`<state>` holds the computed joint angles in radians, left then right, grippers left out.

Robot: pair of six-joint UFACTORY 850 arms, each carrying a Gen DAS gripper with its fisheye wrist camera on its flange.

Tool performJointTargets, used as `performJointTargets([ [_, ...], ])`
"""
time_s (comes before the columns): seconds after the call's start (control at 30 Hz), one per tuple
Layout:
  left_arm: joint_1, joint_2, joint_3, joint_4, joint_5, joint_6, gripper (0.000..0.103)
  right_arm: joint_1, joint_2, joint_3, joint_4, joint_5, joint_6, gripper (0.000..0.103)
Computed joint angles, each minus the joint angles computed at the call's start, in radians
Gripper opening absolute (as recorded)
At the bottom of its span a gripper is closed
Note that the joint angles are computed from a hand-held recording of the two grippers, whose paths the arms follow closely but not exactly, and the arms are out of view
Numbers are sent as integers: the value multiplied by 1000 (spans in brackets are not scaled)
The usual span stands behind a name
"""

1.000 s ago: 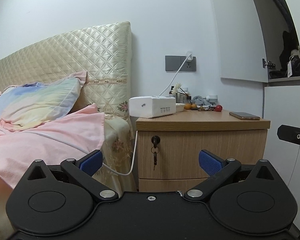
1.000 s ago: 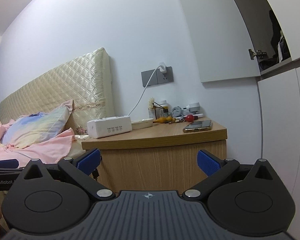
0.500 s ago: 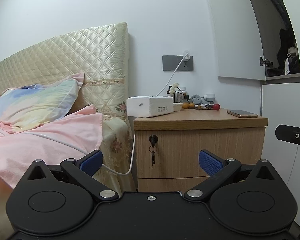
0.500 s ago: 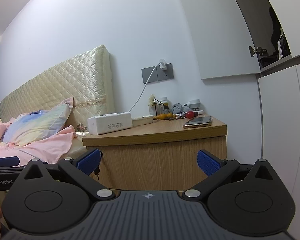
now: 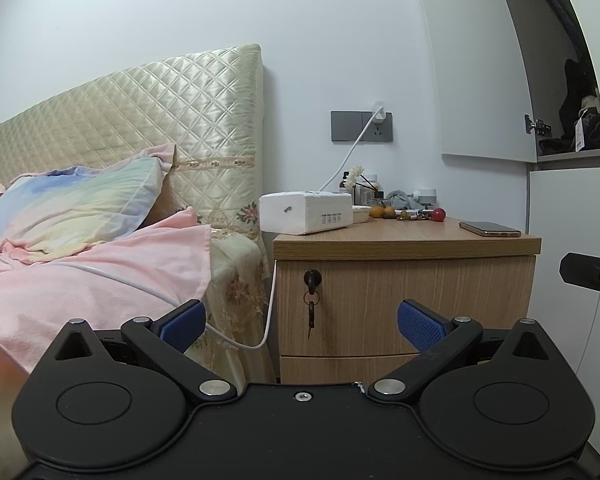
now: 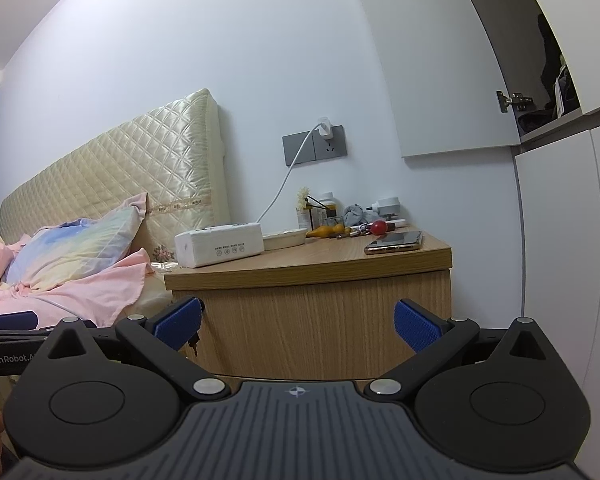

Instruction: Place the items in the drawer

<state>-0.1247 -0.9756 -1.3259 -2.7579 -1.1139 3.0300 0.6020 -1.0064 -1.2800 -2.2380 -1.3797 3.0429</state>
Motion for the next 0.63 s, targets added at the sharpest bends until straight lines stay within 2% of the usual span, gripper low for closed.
performJointTargets([
  [0.63,6,1,1,2,2,-7,102,4,-3,-2,13,-7,-16,103],
])
